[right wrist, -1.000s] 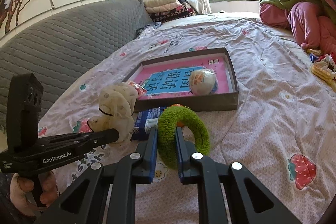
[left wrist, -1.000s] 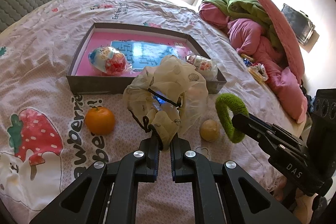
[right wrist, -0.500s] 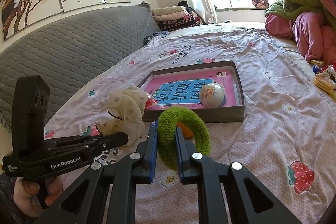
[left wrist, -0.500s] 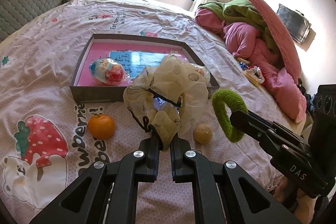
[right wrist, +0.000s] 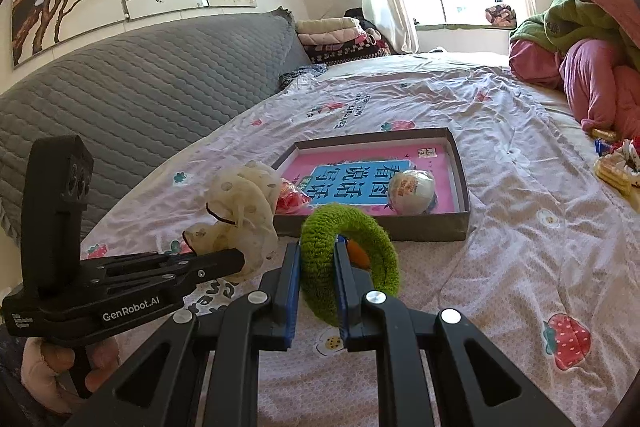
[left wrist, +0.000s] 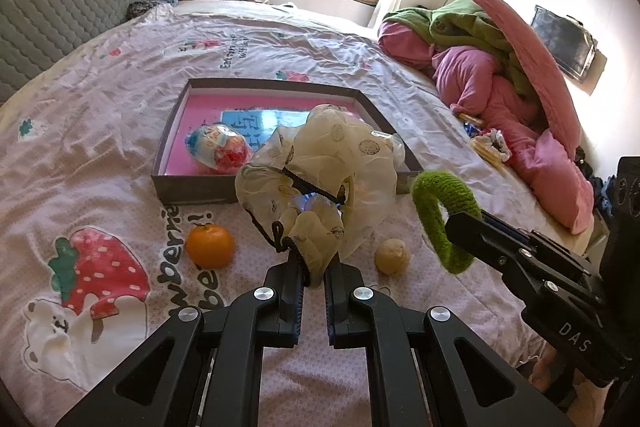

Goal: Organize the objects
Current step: 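Carry the mesh bag with the left gripper while the right gripper carries the green ring over the tray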

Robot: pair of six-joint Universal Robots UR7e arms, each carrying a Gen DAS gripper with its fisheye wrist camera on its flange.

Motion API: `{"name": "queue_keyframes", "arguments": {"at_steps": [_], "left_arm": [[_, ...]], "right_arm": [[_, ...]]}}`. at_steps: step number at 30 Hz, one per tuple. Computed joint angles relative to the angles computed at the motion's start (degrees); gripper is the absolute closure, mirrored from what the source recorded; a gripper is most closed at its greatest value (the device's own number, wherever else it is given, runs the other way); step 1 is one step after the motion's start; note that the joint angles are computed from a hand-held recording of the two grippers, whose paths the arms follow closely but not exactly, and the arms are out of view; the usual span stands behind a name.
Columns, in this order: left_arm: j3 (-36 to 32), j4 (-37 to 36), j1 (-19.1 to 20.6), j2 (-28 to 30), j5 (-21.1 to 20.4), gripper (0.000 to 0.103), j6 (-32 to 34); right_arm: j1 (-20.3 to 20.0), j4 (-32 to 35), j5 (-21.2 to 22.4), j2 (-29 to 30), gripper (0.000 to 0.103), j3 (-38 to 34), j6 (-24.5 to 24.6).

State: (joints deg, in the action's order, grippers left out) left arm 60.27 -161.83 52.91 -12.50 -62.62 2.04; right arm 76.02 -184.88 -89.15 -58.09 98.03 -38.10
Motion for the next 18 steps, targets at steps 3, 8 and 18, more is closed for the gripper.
{"name": "queue_keyframes", "arguments": {"at_steps": [3,8,18], "left_arm": [[0.34,-0.08,-0.12,-0.23,0.35,0.095,-0.26],[1.13,-0.99,-0.28,-0.66,0.62,0.094,-0.04],[2.40,-2.94,-0.50,-1.48,0.79,0.094,0.25]], "right_arm": [[0.17,-0.47,-0.32,-0.10,0.087,0.26,-0.19],[0.31,-1.06,-0.40,-0.28,0.087,0.58,-0.35],[0.53,-2.41,-0.11,-0.85,0.087,1.65,-0.92]]}}
